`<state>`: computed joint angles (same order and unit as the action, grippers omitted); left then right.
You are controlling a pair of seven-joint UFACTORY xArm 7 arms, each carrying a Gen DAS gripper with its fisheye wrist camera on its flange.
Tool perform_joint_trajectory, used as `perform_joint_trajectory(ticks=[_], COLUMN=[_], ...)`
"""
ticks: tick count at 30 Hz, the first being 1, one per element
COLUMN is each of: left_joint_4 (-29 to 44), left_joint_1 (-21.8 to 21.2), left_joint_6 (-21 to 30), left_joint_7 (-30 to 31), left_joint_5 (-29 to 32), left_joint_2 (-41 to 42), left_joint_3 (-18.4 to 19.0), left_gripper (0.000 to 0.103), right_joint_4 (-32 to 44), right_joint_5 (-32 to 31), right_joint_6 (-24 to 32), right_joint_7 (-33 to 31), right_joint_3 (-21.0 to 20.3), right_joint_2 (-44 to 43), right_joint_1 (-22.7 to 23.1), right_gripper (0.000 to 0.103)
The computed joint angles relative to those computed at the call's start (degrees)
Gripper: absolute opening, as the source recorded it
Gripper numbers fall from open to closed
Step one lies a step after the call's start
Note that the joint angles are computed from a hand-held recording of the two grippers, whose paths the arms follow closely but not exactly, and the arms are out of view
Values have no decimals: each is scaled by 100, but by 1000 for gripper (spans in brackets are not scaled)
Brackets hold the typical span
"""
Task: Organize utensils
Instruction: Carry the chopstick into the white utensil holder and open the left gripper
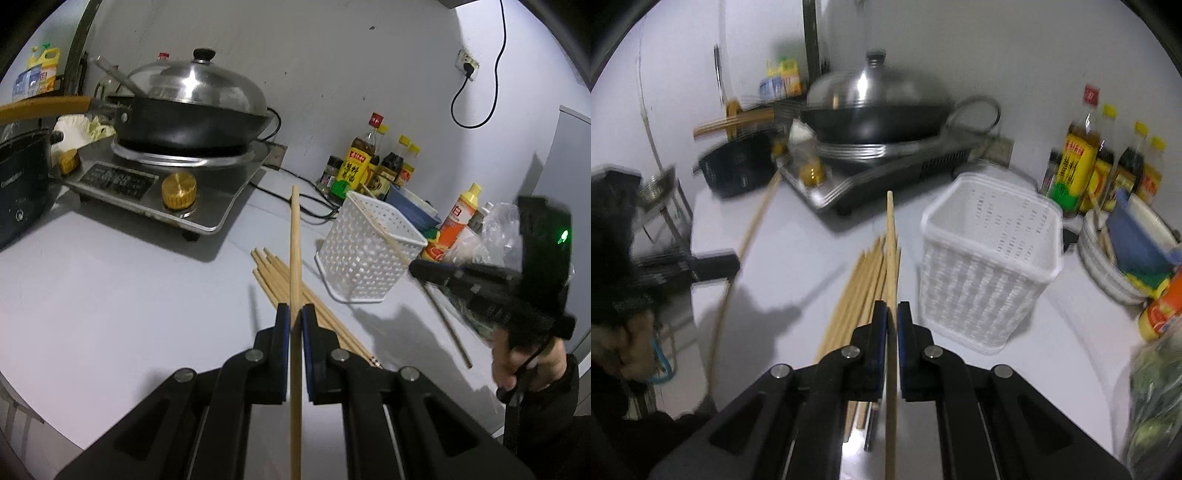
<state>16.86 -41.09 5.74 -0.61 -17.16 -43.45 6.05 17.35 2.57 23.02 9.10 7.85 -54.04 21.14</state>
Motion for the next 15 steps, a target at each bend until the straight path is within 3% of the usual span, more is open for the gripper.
perform_joint_trajectory(ticks=[7,15], left_joint_4=[273,633], left_joint_1=[81,53], left_joint_6=[-90,-302], left_joint_7=[19,134], left_joint_5=[140,294], left_joint_2=[-10,234], left_joint_3=[-127,-44], left_gripper=[6,6], right_joint_4=[467,1140], right_joint_5=[-84,-119], right_joint_6=[-392,-897], right_joint_7=[-188,-650], right_joint_3=[-198,-511], right_joint_2=[-86,700], right_joint_1=[-227,-456], right_gripper=[5,5])
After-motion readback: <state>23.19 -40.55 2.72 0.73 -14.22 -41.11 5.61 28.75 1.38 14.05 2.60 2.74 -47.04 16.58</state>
